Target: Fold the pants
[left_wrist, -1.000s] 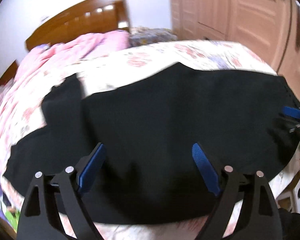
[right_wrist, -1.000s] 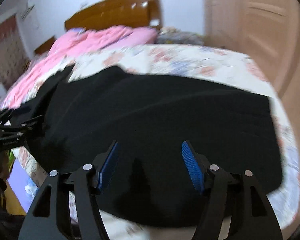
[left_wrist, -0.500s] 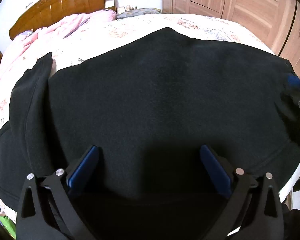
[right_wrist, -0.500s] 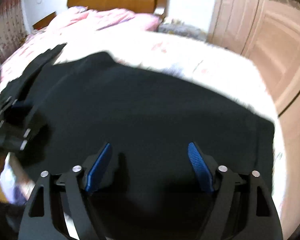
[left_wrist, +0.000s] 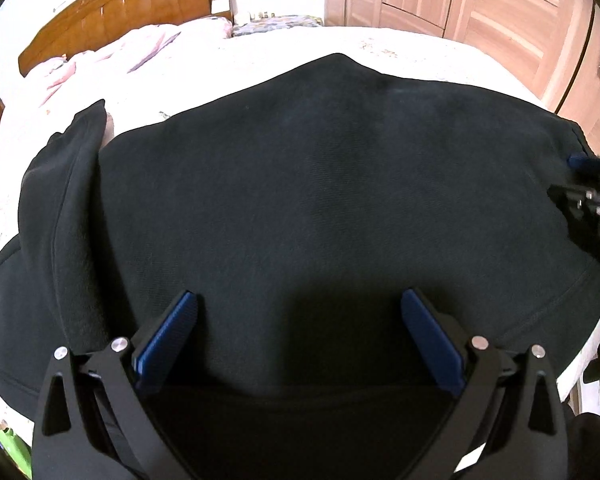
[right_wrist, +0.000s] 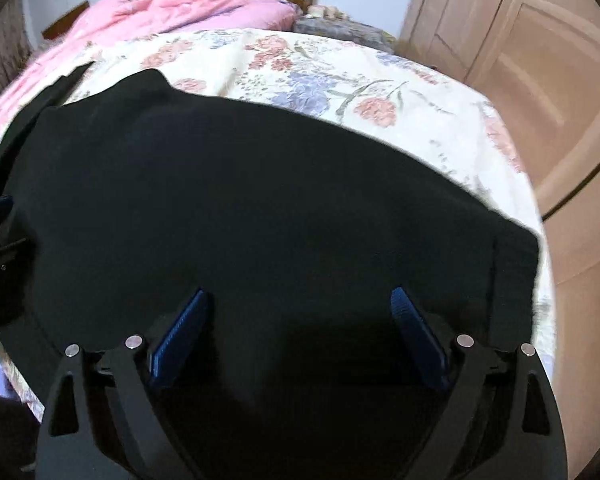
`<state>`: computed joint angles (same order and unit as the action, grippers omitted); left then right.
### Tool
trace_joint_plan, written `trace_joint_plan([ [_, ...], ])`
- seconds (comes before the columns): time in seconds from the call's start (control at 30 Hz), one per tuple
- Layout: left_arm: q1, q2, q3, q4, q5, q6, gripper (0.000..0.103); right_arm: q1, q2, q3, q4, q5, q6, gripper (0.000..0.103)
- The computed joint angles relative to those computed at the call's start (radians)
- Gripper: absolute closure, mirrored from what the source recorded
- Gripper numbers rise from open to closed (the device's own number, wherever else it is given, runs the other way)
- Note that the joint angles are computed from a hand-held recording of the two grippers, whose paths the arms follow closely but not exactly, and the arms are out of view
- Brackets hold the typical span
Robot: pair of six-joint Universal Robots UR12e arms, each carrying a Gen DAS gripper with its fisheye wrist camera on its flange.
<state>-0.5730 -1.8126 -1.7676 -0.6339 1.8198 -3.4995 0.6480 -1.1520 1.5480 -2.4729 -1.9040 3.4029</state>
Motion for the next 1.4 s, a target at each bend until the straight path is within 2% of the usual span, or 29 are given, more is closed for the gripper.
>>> trace_joint_plan([
  [0.03,0.0,0.001,-0.003,0.005,-0.001,0.002,0.001,0.005,0.006,-0.007,-0.054,0.014,-0.009,0.014],
  [0.1,0.001,0.003,-0.007,0.012,-0.002,0.002,0.001,0.008,0.018,-0.02,-0.099,0.068,-0.037,0.014],
  [0.2,0.0,0.003,-0.002,-0.002,-0.005,0.001,0.001,0.022,0.055,-0.061,-0.061,0.028,-0.087,0.014],
  [0.27,0.001,0.004,-0.007,0.009,-0.01,0.004,0.001,0.017,0.062,-0.056,-0.028,0.0,-0.068,0.014],
  [0.33,-0.001,0.008,-0.022,0.044,-0.006,0.022,0.001,-0.004,0.036,0.001,-0.088,0.045,-0.023,0.011],
  [0.4,0.003,0.016,-0.02,0.022,-0.02,0.044,0.001,-0.023,0.006,0.042,-0.092,0.081,0.04,0.011],
  [0.5,0.017,0.038,-0.028,0.062,-0.024,0.08,0.002,-0.01,0.01,0.007,-0.018,0.016,0.052,0.011],
  [0.53,0.029,0.045,-0.024,0.07,-0.014,0.092,0.002,-0.006,0.009,0.007,-0.036,-0.004,0.049,0.011],
  [0.6,0.062,0.05,-0.003,0.047,0.02,0.088,0.002,0.0,0.017,-0.006,-0.127,0.052,0.012,0.011],
  [0.67,0.11,0.044,0.029,-0.012,0.045,0.035,0.002,0.009,0.042,-0.037,-0.178,0.089,-0.033,0.011],
  [0.77,0.189,0.027,0.062,-0.064,-0.016,-0.032,0.004,0.028,0.103,-0.123,-0.186,0.152,-0.133,0.011],
  [0.8,0.214,0.012,0.086,-0.099,-0.027,-0.05,0.01,0.035,0.12,-0.146,-0.189,0.161,-0.161,0.011],
  [0.83,0.228,-0.002,0.105,-0.117,-0.022,-0.048,0.015,0.043,0.141,-0.173,-0.193,0.178,-0.198,0.011],
  [1.0,0.252,-0.071,0.196,-0.241,-0.017,-0.016,0.018,0.06,0.193,-0.235,-0.182,0.257,-0.24,0.011],
  [1.07,0.251,-0.086,0.206,-0.271,-0.012,-0.008,0.029,0.06,0.204,-0.248,-0.168,0.273,-0.247,0.011],
  [1.1,0.248,-0.093,0.21,-0.291,0.011,-0.012,0.042,0.062,0.211,-0.258,-0.155,0.278,-0.242,0.011],
  [1.17,0.253,-0.081,0.187,-0.256,0.003,-0.026,0.064,0.064,0.219,-0.267,-0.134,0.281,-0.225,0.011],
  [1.2,0.252,-0.066,0.169,-0.243,0.033,-0.043,0.088,0.062,0.22,-0.268,-0.126,0.281,-0.216,0.011],
  [1.23,0.255,-0.049,0.147,-0.21,0.036,-0.051,0.097,0.06,0.219,-0.266,-0.12,0.286,-0.206,0.011],
  [1.3,0.268,0.016,0.073,-0.103,-0.004,-0.09,0.097,0.059,0.217,-0.264,-0.106,0.287,-0.188,0.011],
  [1.4,0.254,0.099,-0.005,-0.033,0.072,-0.134,0.097,0.059,0.217,-0.263,-0.097,0.288,-0.173,0.011],
])
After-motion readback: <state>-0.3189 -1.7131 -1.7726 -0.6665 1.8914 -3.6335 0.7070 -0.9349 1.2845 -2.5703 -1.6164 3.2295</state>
